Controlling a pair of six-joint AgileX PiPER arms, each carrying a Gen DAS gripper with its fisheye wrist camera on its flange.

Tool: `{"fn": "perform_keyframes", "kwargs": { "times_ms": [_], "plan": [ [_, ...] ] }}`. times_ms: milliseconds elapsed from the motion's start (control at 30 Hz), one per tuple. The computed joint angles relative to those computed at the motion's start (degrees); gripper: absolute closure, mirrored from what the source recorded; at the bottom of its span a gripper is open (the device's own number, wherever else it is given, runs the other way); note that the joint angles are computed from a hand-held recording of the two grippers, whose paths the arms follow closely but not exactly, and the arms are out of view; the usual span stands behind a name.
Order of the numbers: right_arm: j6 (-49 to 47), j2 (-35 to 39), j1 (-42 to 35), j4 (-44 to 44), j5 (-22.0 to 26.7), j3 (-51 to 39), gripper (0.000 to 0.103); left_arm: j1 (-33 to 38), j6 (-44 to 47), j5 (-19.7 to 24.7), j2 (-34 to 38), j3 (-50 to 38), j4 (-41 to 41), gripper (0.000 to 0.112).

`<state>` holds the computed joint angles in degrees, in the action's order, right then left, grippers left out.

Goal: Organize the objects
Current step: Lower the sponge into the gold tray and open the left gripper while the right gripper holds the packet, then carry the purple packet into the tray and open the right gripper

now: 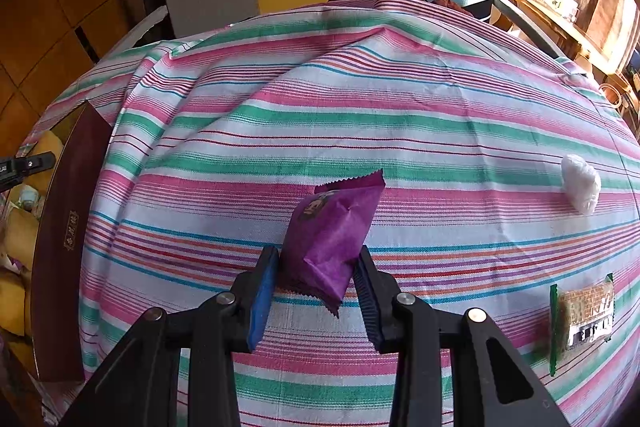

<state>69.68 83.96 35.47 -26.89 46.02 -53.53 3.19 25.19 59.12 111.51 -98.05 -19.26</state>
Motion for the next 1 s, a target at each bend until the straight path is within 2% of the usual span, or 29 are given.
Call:
{"fn": "perform_keyframes", "kwargs": {
  "times_ms": [100, 133, 233, 433, 600, 767, 933, 1000],
  "plan": [
    [-0.4, 0.2, -0.1, 0.1, -0.1, -0.1, 0.065, 0.5, 0.8, -0.6, 1.0, -0.7, -0.4, 0.063],
    [-0.5, 0.3, -0.1, 0.2, -0.1, -0.2, 0.065, 1.0, 1.3, -0.7, 0.8, -0.5, -1.3, 0.057],
    [-0.5, 0.3, -0.2, 0.2, -0.1, -0.2, 0.065, 2.5, 3.0, -1.7, -1.4, 1.8, -3.3, 0.048],
    [0.7, 0.4, 0.5, -0.8, 0.3, -0.2, 0.065, 6.2, 8.6, -6.0, -11.2, 12.1, -6.9, 0.047],
    [2.9, -1.0, 1.9, -3.6, 0.1, 0.0, 0.071, 13.1, 18.9, -7.4, -22.9, 24.1, -12.3, 0.046],
    [3.7, -0.9, 2.3, -4.1, -0.1, 0.2, 0.071, 21.7, 30.3, -4.6, -31.9, 33.7, -17.6, 0.045],
    [5.1, -2.5, 0.3, -3.0, -3.6, 2.4, 0.07, 30.0, 35.8, 1.1, -36.3, 38.9, -19.6, 0.045],
    [5.5, -3.2, -1.2, -1.6, -5.1, 3.6, 0.065, 31.9, 36.4, 3.2, -37.0, 39.7, -19.8, 0.045]
  ]
}}
